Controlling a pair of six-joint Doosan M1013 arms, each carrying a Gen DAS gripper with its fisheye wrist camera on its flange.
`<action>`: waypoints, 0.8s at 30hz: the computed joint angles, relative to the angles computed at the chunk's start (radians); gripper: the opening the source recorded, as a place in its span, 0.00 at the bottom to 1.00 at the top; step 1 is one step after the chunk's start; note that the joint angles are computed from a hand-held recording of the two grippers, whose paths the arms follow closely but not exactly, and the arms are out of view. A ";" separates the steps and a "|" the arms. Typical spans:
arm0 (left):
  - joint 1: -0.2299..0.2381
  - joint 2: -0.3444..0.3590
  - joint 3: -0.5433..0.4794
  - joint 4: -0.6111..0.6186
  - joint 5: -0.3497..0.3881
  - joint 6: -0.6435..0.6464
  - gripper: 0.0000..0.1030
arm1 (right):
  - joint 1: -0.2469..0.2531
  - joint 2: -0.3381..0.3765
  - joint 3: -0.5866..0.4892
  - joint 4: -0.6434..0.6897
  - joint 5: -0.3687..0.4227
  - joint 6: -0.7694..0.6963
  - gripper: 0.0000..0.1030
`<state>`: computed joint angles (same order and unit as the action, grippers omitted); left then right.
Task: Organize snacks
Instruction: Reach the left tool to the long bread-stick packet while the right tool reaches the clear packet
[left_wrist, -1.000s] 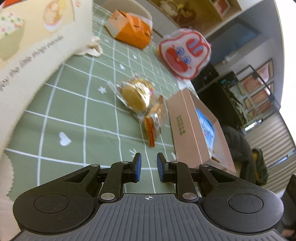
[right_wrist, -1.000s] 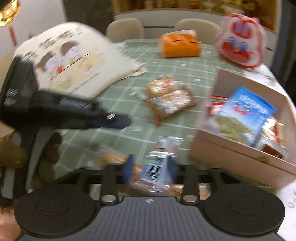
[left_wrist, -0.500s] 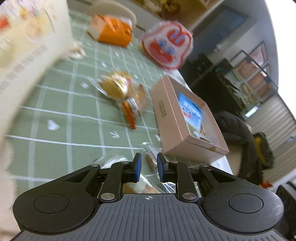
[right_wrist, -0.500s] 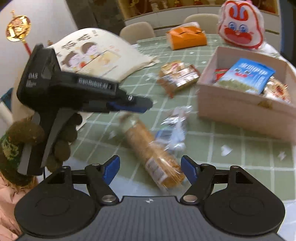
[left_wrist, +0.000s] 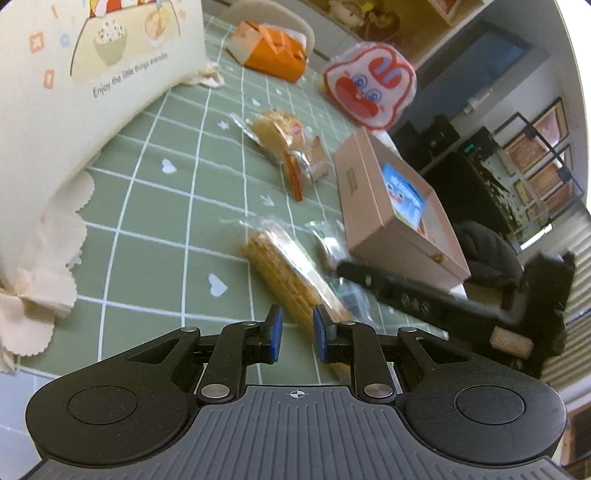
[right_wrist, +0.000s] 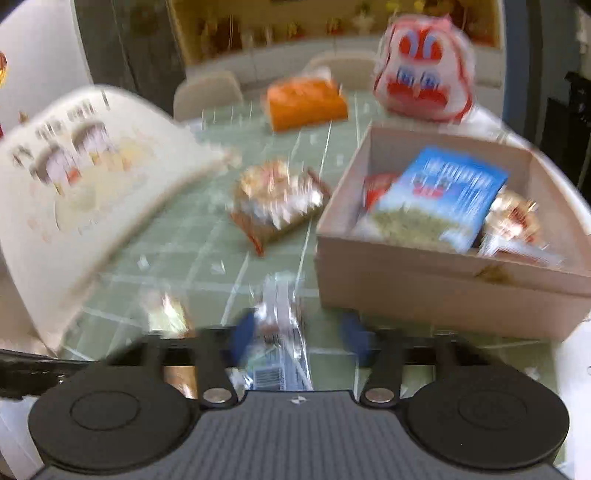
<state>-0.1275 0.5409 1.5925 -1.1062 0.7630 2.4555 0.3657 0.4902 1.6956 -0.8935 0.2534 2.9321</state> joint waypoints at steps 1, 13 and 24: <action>-0.001 -0.001 0.004 -0.020 -0.016 0.013 0.21 | -0.003 -0.006 0.012 0.065 -0.035 -0.053 0.30; -0.087 -0.016 0.018 -0.011 -0.146 0.249 0.24 | 0.073 -0.082 0.140 -0.185 -0.033 0.089 0.27; -0.098 -0.070 0.103 0.035 -0.249 0.395 0.41 | 0.084 -0.087 0.202 -0.559 0.187 0.553 0.74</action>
